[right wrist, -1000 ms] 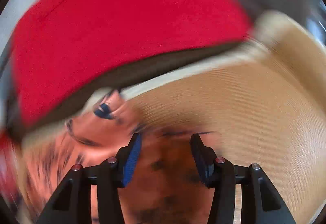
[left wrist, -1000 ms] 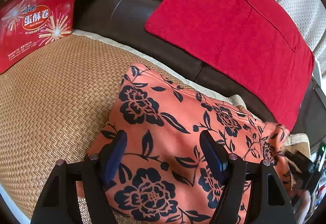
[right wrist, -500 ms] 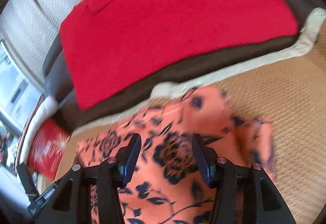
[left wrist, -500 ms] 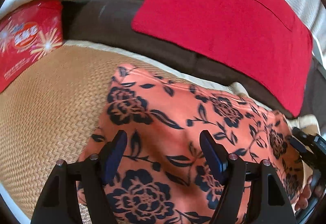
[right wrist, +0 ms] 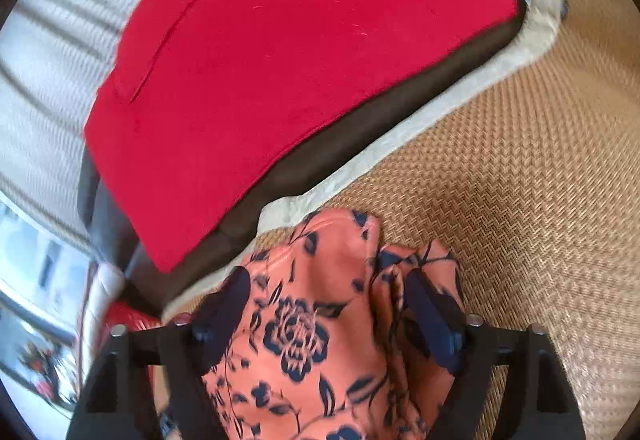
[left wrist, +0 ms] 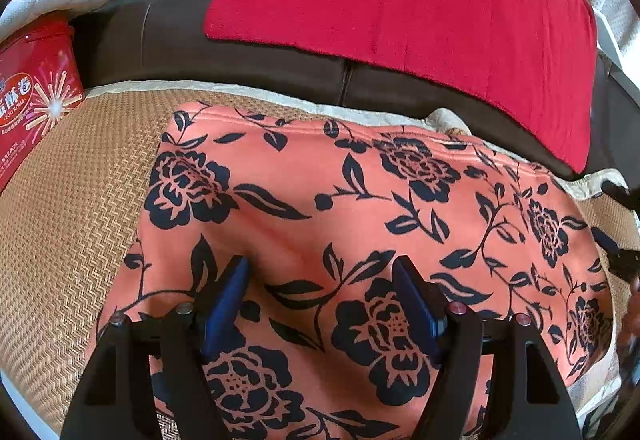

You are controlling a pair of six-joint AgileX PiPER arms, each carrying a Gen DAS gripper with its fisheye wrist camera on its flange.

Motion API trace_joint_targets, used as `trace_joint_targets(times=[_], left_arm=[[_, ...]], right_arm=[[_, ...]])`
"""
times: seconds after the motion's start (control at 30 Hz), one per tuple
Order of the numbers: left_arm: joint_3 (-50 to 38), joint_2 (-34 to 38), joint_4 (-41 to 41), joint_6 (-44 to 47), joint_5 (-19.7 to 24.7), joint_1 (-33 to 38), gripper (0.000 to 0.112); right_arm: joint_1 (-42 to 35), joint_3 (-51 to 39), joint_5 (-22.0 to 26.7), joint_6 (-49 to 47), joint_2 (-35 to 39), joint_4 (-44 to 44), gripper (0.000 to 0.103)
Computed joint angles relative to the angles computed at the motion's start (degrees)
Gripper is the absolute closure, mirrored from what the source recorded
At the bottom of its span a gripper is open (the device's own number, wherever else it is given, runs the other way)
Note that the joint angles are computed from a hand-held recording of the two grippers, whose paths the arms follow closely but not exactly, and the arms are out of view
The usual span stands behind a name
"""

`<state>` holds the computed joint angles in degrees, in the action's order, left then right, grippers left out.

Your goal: Fold small clothes

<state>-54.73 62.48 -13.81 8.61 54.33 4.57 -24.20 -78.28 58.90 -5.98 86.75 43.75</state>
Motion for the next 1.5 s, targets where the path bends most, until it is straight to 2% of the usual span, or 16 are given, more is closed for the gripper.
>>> trace_joint_targets(times=[0.2,0.27,0.33,0.47,0.5,0.57,0.63,0.73,0.9,1.0,1.07,1.13,1.17,1.3,1.37,1.5], left_arm=[[1.58,-0.57,0.57,-0.58,-1.47,-1.21,0.038],[1.48,-0.15,0.31,-0.56,-1.83,-1.02,0.038],[0.76,0.23,0.11,0.16,-1.41,-0.41,0.038],[-0.26,1.27,0.53,0.1,-1.56,-0.77,0.038],[-0.32,1.41,0.31,0.3,-1.6,-0.59,0.038],[-0.58,1.74,-0.45,0.95,-1.38,0.0,0.038],[-0.83,1.82,-1.14,1.69,-0.97,0.95,0.038],[-1.45,1.7,-2.99,3.15,0.09,3.55,0.038],[-1.88,1.32,-6.26,5.12,0.89,7.07,0.038],[-1.4,1.79,-4.42,4.37,0.03,5.72,0.038],[-0.88,2.8,-0.59,2.07,-1.15,3.2,0.038],[-0.69,3.03,1.4,1.23,-1.87,2.11,0.038],[-0.91,2.94,1.06,1.73,-1.72,2.42,0.038],[-2.02,2.77,-3.13,4.81,-0.62,6.18,0.038],[-2.24,2.51,-4.37,6.36,-0.08,8.03,0.038],[-1.28,0.45,-2.47,6.26,-0.46,8.74,0.038]], right_arm=[[1.13,-3.96,-1.22,-3.35,5.98,2.18,0.02],[3.28,-7.86,-0.99,-1.86,8.89,-0.63,0.02],[5.52,-12.58,1.0,1.98,12.58,-5.71,0.02],[7.54,-16.35,3.93,6.2,16.94,-8.25,0.025],[8.49,-17.09,3.67,6.87,17.05,-9.93,0.029],[8.99,-15.91,3.51,5.6,16.28,-8.96,0.091],[9.57,-16.92,5.64,4.66,16.33,-7.79,0.091],[12.11,-15.95,1.95,6.66,11.57,-13.47,0.093],[8.87,-12.88,-2.12,10.42,3.3,-18.14,0.093],[7.38,-10.0,-4.69,14.81,3.96,-23.66,0.094],[4.8,-7.3,-5.43,15.47,6.52,-20.59,0.089],[1.86,-6.32,-3.26,11.9,8.81,-11.97,0.089],[0.99,-6.45,-2.55,12.41,8.63,-10.61,0.089],[1.86,-8.55,-3.18,9.69,2.4,-14.9,0.088],[4.28,-9.36,-1.21,8.56,-1.76,-17.88,0.085],[6.43,-7.99,5.91,4.72,-5.44,-15.13,0.08]])
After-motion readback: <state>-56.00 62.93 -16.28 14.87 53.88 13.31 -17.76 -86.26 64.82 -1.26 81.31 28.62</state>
